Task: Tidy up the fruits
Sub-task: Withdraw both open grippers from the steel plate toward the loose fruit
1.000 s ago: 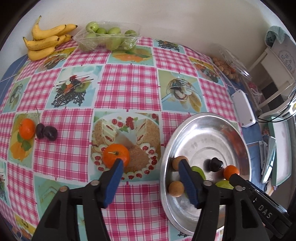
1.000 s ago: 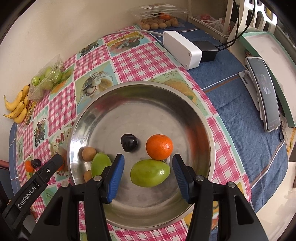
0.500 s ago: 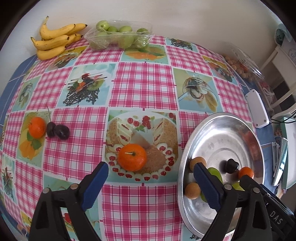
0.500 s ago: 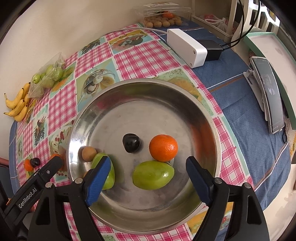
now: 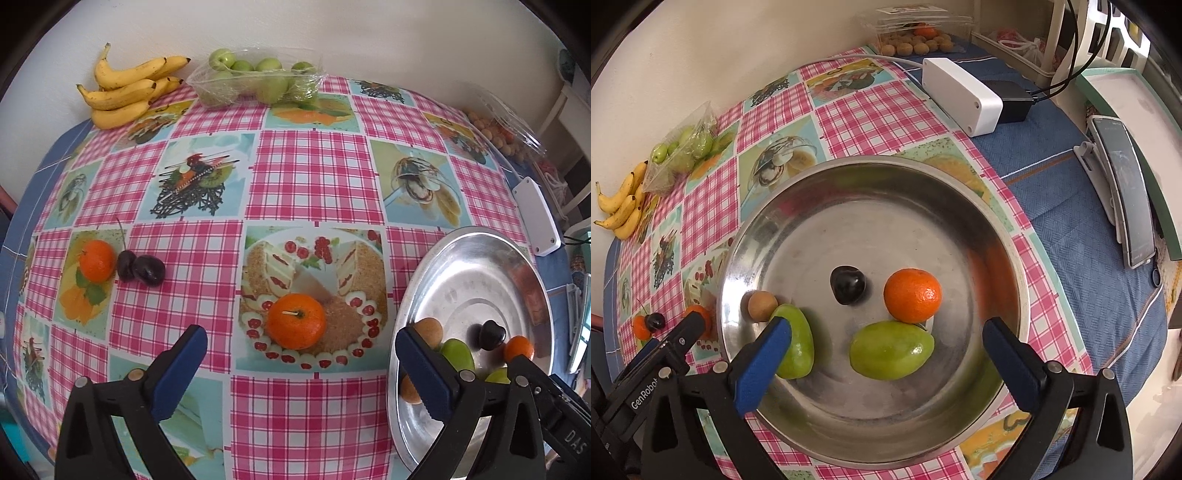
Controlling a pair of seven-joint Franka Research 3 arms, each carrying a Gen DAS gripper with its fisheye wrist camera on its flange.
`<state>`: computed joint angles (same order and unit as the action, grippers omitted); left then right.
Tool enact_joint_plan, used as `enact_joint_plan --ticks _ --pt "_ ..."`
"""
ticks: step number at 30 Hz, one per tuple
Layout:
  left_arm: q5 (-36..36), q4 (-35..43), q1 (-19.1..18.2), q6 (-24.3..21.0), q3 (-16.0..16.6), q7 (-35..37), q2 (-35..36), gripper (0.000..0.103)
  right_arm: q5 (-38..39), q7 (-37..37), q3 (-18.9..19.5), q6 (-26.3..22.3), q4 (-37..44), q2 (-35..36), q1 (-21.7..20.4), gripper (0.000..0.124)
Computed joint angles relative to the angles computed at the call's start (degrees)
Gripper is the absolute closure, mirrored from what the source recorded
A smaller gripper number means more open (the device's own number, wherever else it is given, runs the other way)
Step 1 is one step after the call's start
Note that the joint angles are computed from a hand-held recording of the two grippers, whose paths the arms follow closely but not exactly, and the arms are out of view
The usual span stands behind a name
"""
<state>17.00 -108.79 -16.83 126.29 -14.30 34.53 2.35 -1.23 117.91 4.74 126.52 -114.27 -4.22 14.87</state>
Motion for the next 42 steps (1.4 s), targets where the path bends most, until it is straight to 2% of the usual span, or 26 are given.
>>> enact_joint_plan --ticks 15,27,42 --pt "0.1 0.5 -0.1 -1.1 0.0 0.0 0.3 0.000 0.5 0.4 0.0 0.0 -0.3 0.0 0.0 0.021" --pt "-0.4 0.2 0.0 -0.3 0.0 1.6 -0.2 0.000 0.7 -0.1 0.0 0.4 0.1 0.3 0.2 0.021" --pt "-1.3 -4.0 2.3 -0.1 1.1 3.3 -5.1 0.000 3.7 -2.0 0.5 0.8 0.7 0.2 1.1 0.021"
